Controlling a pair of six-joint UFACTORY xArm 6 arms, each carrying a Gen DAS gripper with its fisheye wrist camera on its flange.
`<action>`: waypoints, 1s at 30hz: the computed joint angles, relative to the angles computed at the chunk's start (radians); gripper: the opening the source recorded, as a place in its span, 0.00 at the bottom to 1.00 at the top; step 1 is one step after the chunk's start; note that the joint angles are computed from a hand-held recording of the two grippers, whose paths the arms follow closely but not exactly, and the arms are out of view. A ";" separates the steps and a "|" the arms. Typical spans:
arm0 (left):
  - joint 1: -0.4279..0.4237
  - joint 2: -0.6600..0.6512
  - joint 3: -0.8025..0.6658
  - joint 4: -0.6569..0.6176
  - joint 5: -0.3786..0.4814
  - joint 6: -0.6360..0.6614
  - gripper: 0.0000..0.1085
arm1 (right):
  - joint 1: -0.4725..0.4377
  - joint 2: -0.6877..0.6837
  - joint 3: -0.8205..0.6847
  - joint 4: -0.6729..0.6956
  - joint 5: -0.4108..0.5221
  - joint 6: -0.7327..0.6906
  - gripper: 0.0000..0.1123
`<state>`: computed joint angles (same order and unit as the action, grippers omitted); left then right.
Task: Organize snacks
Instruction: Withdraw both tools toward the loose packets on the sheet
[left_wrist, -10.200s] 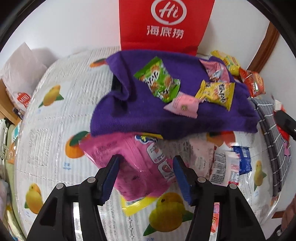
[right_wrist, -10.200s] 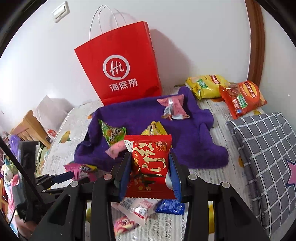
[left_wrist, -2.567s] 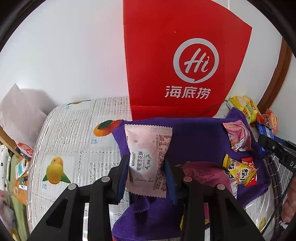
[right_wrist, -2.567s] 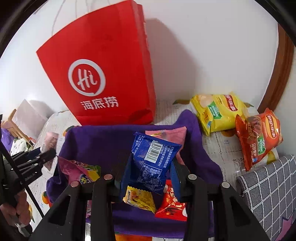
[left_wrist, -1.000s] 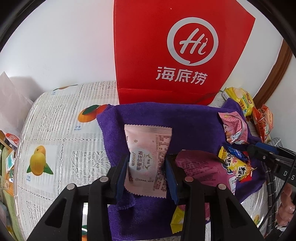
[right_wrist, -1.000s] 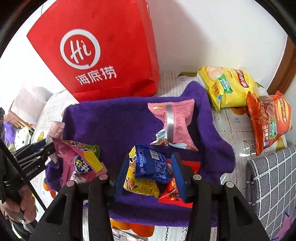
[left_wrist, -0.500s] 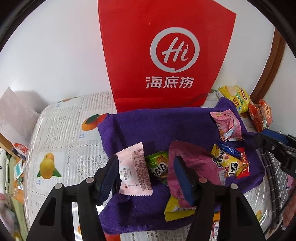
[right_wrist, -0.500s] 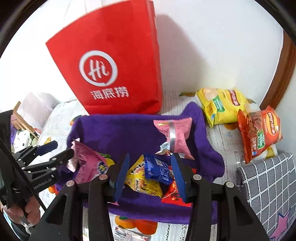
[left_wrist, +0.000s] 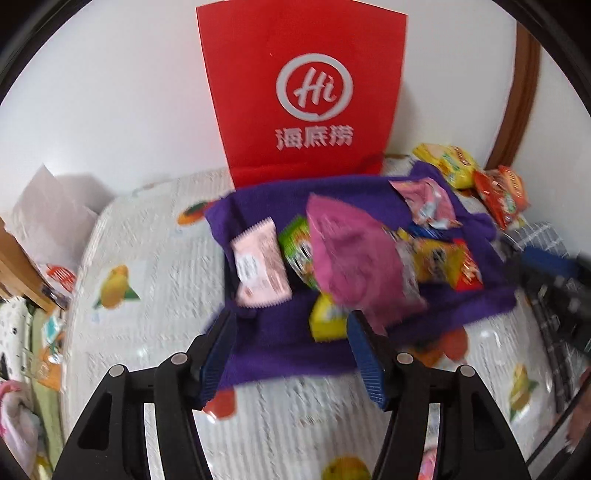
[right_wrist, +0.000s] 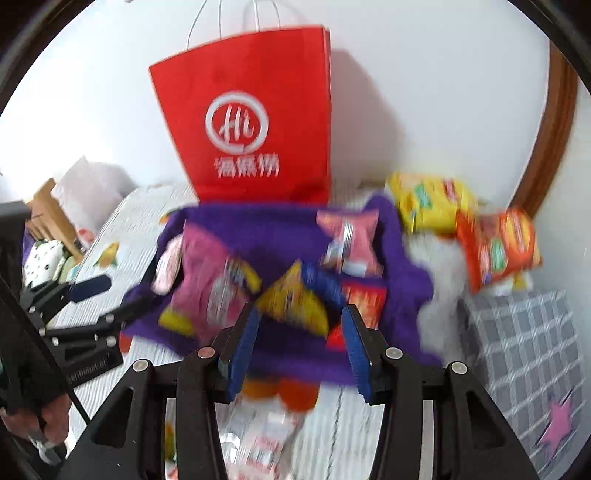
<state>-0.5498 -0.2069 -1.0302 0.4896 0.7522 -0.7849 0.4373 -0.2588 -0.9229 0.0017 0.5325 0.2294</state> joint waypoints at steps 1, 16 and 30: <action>-0.009 -0.012 0.016 0.008 0.007 -0.017 0.55 | 0.003 -0.019 0.032 0.000 0.000 0.012 0.42; -0.050 -0.143 0.257 -0.004 -0.003 -0.103 0.55 | 0.099 -0.055 0.229 0.024 -0.027 0.190 0.51; -0.023 -0.139 0.342 0.007 -0.119 -0.088 0.74 | 0.177 0.053 0.133 -0.222 0.023 0.382 0.59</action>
<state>-0.5732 -0.3458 -0.6879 0.4971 0.6332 -0.8730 0.6143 -0.2061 -0.7895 -0.2200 0.5552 0.6117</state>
